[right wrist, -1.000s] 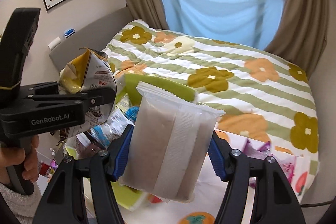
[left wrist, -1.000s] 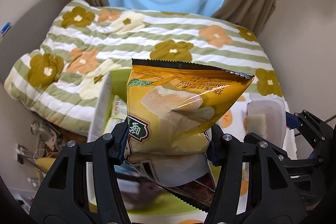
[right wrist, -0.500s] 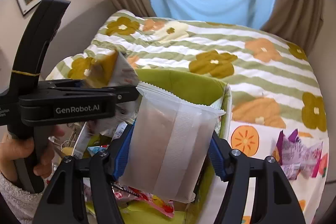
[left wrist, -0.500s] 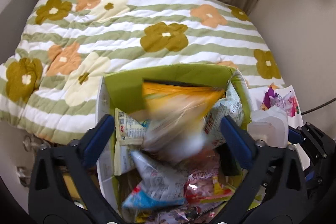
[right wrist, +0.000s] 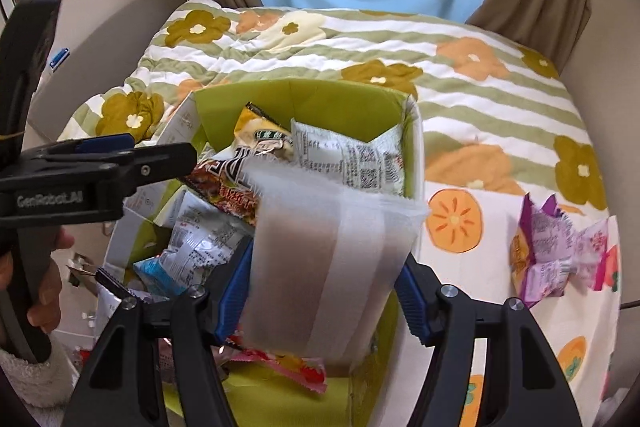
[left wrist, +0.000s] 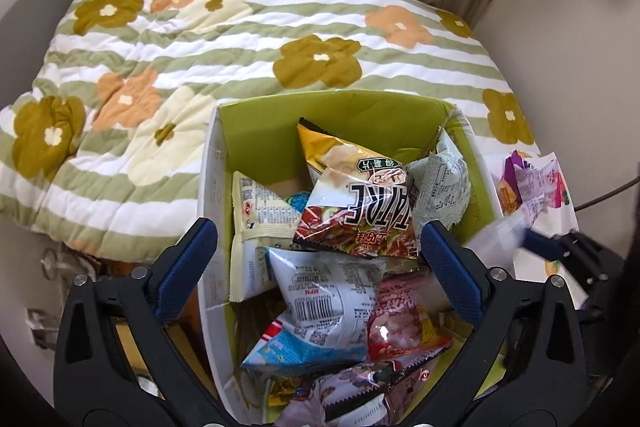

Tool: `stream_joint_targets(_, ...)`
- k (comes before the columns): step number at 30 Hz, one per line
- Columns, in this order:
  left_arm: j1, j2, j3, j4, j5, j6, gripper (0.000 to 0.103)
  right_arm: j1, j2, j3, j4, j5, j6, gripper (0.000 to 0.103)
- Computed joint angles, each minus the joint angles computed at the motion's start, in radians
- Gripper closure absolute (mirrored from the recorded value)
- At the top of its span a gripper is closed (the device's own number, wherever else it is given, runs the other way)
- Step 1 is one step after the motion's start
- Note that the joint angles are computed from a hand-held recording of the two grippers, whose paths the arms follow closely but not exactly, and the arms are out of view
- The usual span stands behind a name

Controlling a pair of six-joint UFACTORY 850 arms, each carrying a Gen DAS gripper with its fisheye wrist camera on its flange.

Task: Organize snacks
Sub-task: 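Drop the yellow bag into the box with the left tool while the right tool drops the pastry in, then move both tools back to the last purple and pink bags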

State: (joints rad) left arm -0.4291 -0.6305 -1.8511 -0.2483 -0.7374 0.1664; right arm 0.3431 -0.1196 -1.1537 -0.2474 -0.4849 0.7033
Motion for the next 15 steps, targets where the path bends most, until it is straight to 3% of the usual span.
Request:
stream_joint_targets(2, 0.001, 0.014, 0.018, 0.005, 0.007, -0.008, 0.002, -0.005, -0.027, -0.020, 0.080, -0.043, -0.083, 0.040)
stream_joint_targets(5, -0.003, 0.042, 0.057, 0.045, 0.030, -0.048, 0.002, -0.007, -0.010, 0.016, 0.114, 0.004, -0.109, 0.039)
stream_joint_targets(7, -0.001, 0.054, 0.079, 0.054, 0.036, -0.067, 0.002, -0.010, 0.020, 0.052, 0.137, 0.061, -0.126, 0.023)
stream_joint_targets(8, 0.001, 0.062, 0.094, 0.046, 0.037, -0.072, 0.002, -0.007, 0.028, 0.060, 0.115, 0.070, -0.104, 0.008)
stream_joint_targets(9, 0.003, 0.066, 0.102, 0.039, 0.037, -0.071, 0.002, -0.005, 0.037, 0.070, 0.095, 0.076, -0.081, 0.005)
stream_joint_targets(15, 0.000, 0.120, 0.174, 0.033, 0.068, -0.083, 0.002, 0.003, 0.069, 0.097, 0.087, 0.081, -0.062, 0.005)
